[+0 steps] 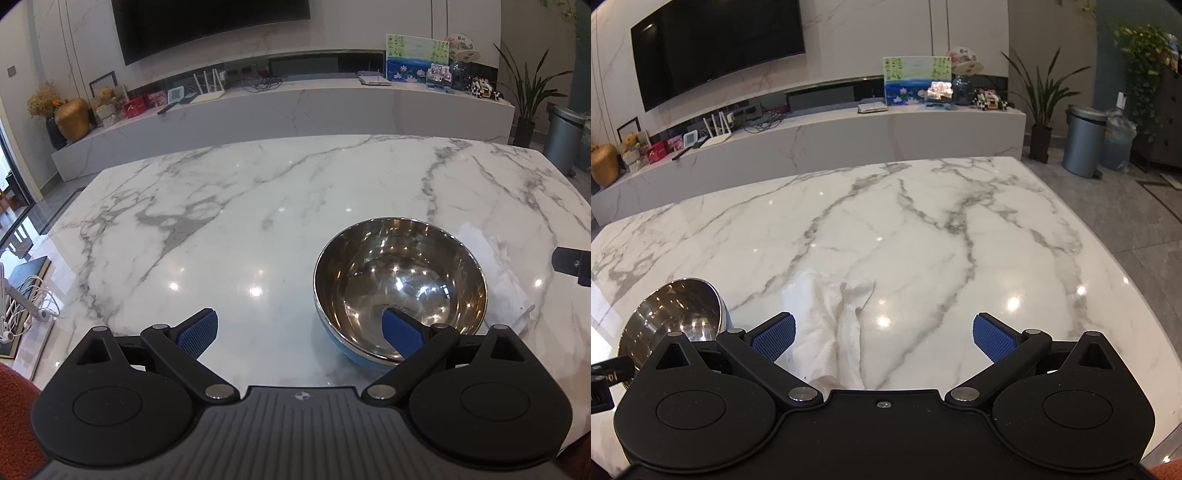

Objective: Clean bowl
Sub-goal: 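Move the right tool toward the white cloth and the left tool toward the bowl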

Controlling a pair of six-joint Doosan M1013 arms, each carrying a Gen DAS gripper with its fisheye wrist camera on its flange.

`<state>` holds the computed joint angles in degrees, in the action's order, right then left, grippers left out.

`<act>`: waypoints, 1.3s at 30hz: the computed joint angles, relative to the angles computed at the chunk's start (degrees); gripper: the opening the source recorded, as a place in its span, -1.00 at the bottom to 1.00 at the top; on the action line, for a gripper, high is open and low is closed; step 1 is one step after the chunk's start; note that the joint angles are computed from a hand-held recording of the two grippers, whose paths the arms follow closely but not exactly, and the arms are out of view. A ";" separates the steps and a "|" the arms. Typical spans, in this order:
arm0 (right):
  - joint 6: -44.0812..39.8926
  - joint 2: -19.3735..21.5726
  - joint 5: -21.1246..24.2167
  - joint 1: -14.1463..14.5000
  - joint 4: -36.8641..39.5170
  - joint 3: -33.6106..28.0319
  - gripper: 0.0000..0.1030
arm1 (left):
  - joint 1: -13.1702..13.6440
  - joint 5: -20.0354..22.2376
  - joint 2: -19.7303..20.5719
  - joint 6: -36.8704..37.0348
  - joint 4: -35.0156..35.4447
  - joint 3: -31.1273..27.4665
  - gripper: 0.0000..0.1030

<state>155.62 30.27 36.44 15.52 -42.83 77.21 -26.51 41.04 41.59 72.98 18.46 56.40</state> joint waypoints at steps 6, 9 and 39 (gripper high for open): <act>-2.70 0.31 0.94 0.00 0.10 -0.93 0.99 | 0.36 0.02 0.01 2.16 -3.53 -0.34 0.87; -1.64 0.53 1.12 0.76 -2.58 -0.90 0.99 | 0.54 0.07 0.03 3.24 -5.29 -0.51 0.87; -5.05 0.34 -1.18 0.33 -0.18 0.14 0.99 | 0.99 -1.34 0.03 7.65 -8.83 -0.62 0.87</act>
